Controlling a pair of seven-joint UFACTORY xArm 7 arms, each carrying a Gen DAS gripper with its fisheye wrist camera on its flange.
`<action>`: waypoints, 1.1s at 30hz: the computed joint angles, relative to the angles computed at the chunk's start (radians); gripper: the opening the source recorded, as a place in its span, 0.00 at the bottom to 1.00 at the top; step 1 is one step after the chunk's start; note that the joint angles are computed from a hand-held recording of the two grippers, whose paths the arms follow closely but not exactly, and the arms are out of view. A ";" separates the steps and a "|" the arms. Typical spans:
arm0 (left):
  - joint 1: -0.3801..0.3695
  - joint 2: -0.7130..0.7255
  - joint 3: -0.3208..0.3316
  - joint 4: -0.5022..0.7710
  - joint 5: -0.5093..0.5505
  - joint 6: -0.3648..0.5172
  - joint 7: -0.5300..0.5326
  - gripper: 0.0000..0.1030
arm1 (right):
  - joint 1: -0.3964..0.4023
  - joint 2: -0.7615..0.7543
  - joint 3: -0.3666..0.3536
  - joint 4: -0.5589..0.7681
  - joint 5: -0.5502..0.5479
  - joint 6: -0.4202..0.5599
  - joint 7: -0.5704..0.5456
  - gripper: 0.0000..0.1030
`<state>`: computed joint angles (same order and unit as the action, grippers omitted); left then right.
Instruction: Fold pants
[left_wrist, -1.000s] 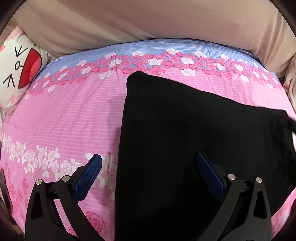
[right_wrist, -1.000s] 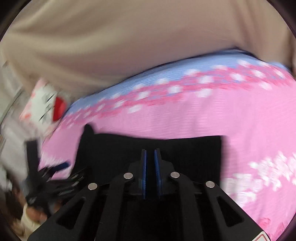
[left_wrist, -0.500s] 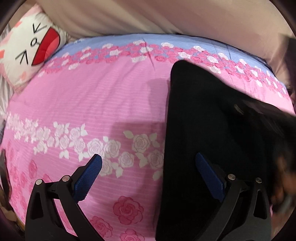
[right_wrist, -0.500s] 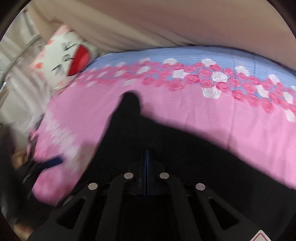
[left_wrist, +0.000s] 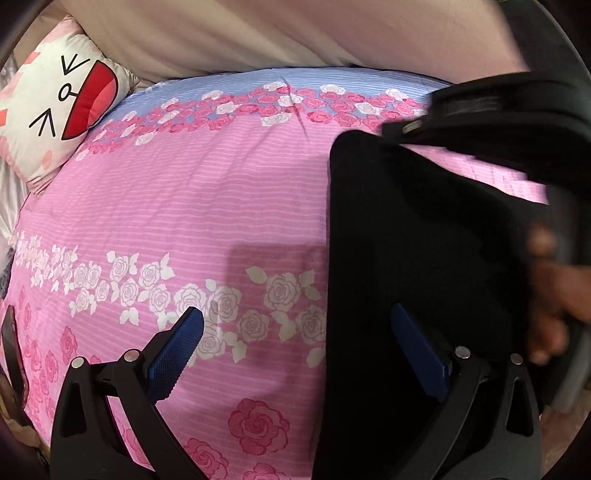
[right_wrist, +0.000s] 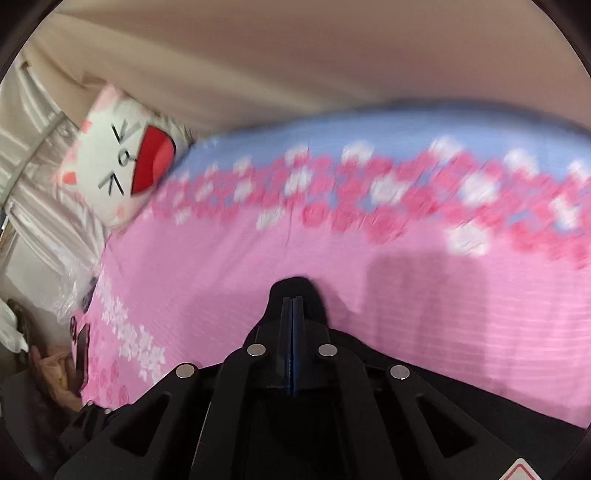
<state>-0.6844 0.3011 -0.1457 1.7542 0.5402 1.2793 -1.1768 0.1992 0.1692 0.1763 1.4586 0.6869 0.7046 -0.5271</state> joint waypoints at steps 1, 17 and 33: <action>0.000 0.000 0.000 0.000 0.000 0.000 0.001 0.96 | -0.019 -0.064 -0.001 -0.066 0.038 0.000 -0.059 0.11; -0.061 0.079 0.026 0.136 0.049 0.135 0.037 0.96 | -0.112 -0.492 -0.267 -0.584 -0.113 -0.076 0.013 0.09; 0.024 -0.076 0.000 -0.046 -0.119 -0.060 -0.036 0.95 | -0.131 -0.639 -0.338 -0.686 -0.044 -0.036 -0.025 0.33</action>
